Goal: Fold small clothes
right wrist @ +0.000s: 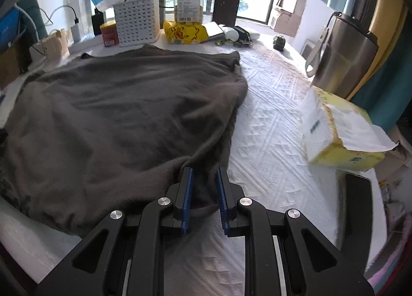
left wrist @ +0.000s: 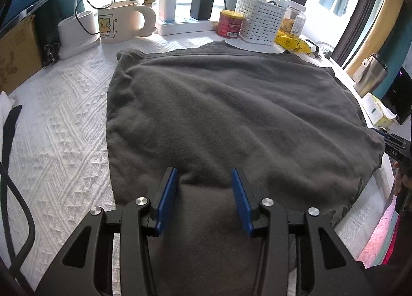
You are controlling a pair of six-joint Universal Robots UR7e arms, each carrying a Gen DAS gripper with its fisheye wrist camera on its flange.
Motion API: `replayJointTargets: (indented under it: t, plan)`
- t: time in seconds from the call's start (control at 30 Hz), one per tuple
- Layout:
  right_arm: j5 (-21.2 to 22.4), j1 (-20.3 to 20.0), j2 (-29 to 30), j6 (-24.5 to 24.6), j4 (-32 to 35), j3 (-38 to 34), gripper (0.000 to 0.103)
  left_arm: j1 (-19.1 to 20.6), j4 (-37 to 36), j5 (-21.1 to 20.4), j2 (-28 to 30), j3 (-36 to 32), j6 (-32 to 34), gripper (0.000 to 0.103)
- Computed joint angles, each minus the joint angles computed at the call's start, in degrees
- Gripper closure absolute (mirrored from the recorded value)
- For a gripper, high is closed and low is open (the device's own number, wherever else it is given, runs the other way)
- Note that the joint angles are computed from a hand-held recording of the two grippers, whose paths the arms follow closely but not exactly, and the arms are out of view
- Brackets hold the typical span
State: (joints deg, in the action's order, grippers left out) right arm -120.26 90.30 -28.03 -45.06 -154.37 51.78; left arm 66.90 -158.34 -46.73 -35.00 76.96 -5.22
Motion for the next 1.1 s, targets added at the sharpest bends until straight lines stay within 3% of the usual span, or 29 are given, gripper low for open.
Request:
replayJointTargets:
  t: [0.13, 0.53, 0.63, 0.7, 0.77, 0.83, 1.1]
  plan:
    - [3.7, -0.1, -0.6, 3.1, 3.7, -0.5, 0.082, 0.0, -0.5, 0.5, 0.0, 0.4, -0.4, 0.052]
    - [11.1, -0.7, -3.6, 11.2, 12.3, 0.0, 0.082, 0.0, -1.3, 0.1, -0.2, 0.9, -0.7, 0.051]
    - [11.0, -0.9, -4.9, 11.1, 14.2, 1.8, 0.082, -0.1, -1.1, 0.1, -0.2, 1.0, -0.9, 0.051]
    - [10.9, -1.2, -6.6, 11.5, 14.0, 4.2, 0.077, -0.2, -1.3, 0.1, -0.3, 1.3, -1.1, 0.051]
    - [11.2, -1.7, -8.4, 12.6, 13.0, 6.3, 0.059, -0.4, -1.4, 0.1, -0.3, 1.5, -1.1, 0.051]
    - [11.5, -2.0, -9.8, 13.1, 12.4, 8.1, 0.050, -0.5, -1.6, 0.2, -0.2, 1.6, -1.0, 0.051]
    - [13.8, -1.7, -13.3, 6.8, 6.2, 14.9, 0.050, -0.8, -0.1, 0.7, -0.6, 1.8, -2.3, 0.051]
